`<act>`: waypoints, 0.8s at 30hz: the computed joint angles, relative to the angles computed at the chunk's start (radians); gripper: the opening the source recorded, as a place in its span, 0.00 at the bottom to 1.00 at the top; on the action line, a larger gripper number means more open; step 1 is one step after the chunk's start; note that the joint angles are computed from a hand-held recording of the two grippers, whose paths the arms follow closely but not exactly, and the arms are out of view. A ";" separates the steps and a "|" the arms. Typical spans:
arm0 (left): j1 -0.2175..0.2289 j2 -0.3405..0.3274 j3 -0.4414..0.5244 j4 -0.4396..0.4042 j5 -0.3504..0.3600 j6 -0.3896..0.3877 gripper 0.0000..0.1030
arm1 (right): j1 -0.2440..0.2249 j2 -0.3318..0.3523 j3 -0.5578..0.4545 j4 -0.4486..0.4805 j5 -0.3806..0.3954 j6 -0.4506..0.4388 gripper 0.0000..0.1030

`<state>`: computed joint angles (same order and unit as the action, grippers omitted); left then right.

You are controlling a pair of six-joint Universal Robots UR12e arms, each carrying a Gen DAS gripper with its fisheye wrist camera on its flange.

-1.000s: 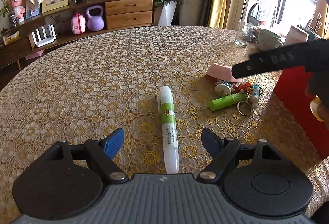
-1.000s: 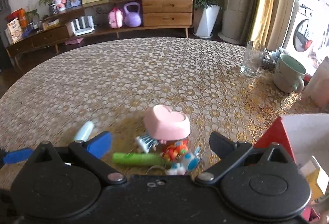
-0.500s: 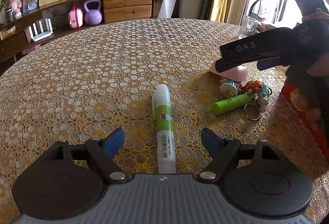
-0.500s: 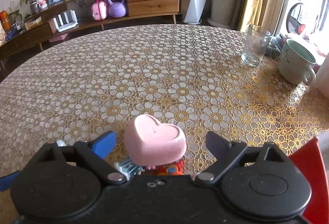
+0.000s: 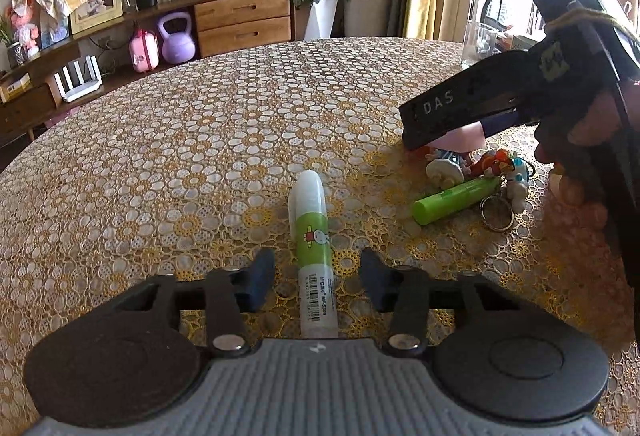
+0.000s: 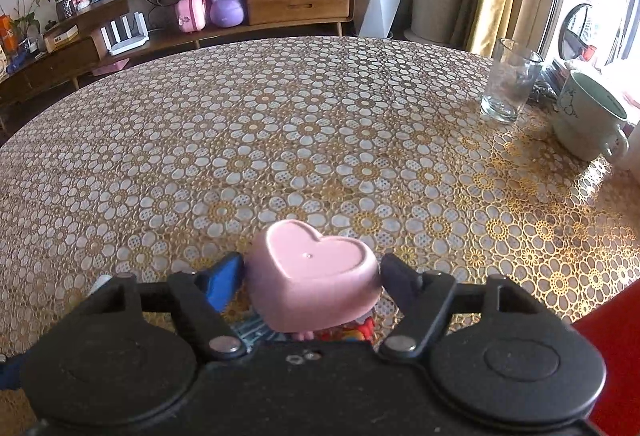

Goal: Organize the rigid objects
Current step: 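Grasp the white-green marker with the left gripper while the right grasps the pink heart dish, then carry the marker and pink heart dish with both grippers over the red box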

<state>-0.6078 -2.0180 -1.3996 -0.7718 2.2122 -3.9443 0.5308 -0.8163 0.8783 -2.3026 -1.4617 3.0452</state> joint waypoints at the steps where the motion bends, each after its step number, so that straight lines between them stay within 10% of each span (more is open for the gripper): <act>1: 0.000 -0.001 0.001 0.000 0.000 0.000 0.35 | 0.000 -0.001 0.001 0.000 0.000 -0.005 0.73; 6: 0.000 -0.004 0.009 -0.008 0.004 0.002 0.18 | 0.000 -0.008 0.013 -0.007 0.003 -0.011 0.72; 24: -0.006 0.007 0.024 -0.037 -0.001 -0.012 0.17 | -0.022 -0.085 0.103 -0.076 0.053 0.004 0.72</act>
<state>-0.6139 -2.0111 -1.3760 -0.8085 2.2115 -3.9565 0.5083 -0.9010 0.9816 -2.3786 -1.4088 3.0496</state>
